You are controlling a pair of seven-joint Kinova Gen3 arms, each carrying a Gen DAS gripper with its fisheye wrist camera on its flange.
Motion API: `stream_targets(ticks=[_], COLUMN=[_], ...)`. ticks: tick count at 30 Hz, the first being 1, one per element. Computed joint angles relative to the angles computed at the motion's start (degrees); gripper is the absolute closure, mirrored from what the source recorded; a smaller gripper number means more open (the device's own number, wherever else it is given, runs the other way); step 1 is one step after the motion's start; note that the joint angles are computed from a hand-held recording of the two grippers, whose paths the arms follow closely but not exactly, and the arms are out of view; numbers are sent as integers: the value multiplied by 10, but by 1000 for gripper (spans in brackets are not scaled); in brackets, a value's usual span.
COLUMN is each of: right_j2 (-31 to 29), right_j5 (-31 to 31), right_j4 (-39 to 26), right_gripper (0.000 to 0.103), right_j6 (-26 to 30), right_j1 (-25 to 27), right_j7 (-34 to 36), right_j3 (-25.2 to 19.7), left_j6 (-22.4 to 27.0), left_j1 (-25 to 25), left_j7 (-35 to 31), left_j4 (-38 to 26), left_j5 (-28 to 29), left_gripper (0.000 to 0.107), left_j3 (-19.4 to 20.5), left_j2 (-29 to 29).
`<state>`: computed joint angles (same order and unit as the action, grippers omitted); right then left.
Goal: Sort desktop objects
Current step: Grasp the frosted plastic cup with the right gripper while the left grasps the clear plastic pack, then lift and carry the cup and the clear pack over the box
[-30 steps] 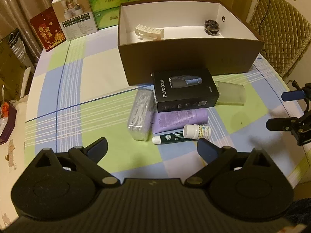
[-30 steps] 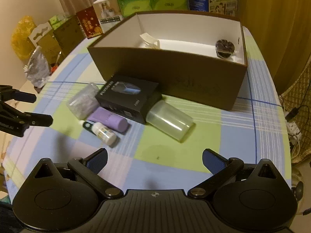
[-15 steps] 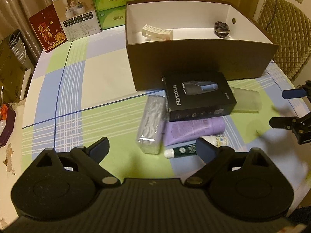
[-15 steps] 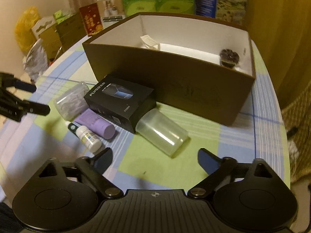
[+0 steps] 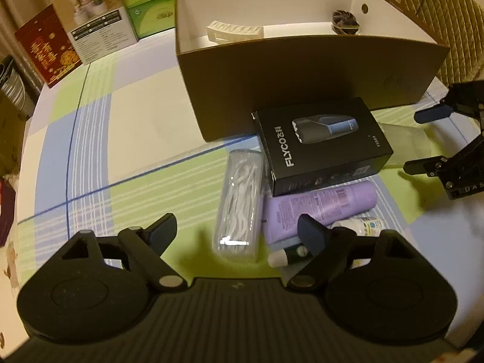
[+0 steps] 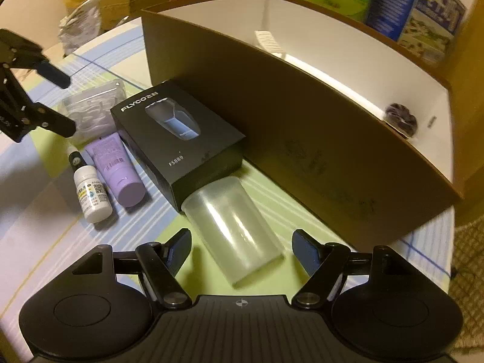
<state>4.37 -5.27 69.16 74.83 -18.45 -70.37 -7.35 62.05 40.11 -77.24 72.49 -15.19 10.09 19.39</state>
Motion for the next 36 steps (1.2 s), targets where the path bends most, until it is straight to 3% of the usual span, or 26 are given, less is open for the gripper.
stream_targets(ticks=[3,7,9,13,16,18,23,30,36], right_j2=[11,16,16,17,8,-2,-21,-36,-40], right_j5=[-9,-1,26,73,79,82,80,72,62], right_j4=[-6,-9,-14,-26,-23,-14,2,15,21], right_gripper=[40,47,51,55,55,55,55,55,55], right_j6=[2,-1,7,33,45,46,52,54,49], right_j1=[6,57,32,-66,-58,-23,-15,-7,-4], right_j7=[19,4,-42,-136,-192,-201,-223,-227,-225], right_j3=[-3,-61,-44,52,45,8,3,-2,-2], left_j6=[0,0,1,-2,-1,2,6,14,64], left_j1=[-3,-6,-8,-9,-14,-15,-17,-1,4], left_j7=[-5,-20,-29,-36,-43,-47,-47,-14,55], left_j4=[-10,-16,-17,-17,-20,-25,-37,-26,-20], left_j5=[4,10,14,19,29,33,43,19,-7], left_gripper=[24,24,27,31,36,45,83,83,83], left_j3=[0,0,0,-1,-1,-1,-5,-17,-27], left_j2=[9,14,16,18,23,29,40,31,16])
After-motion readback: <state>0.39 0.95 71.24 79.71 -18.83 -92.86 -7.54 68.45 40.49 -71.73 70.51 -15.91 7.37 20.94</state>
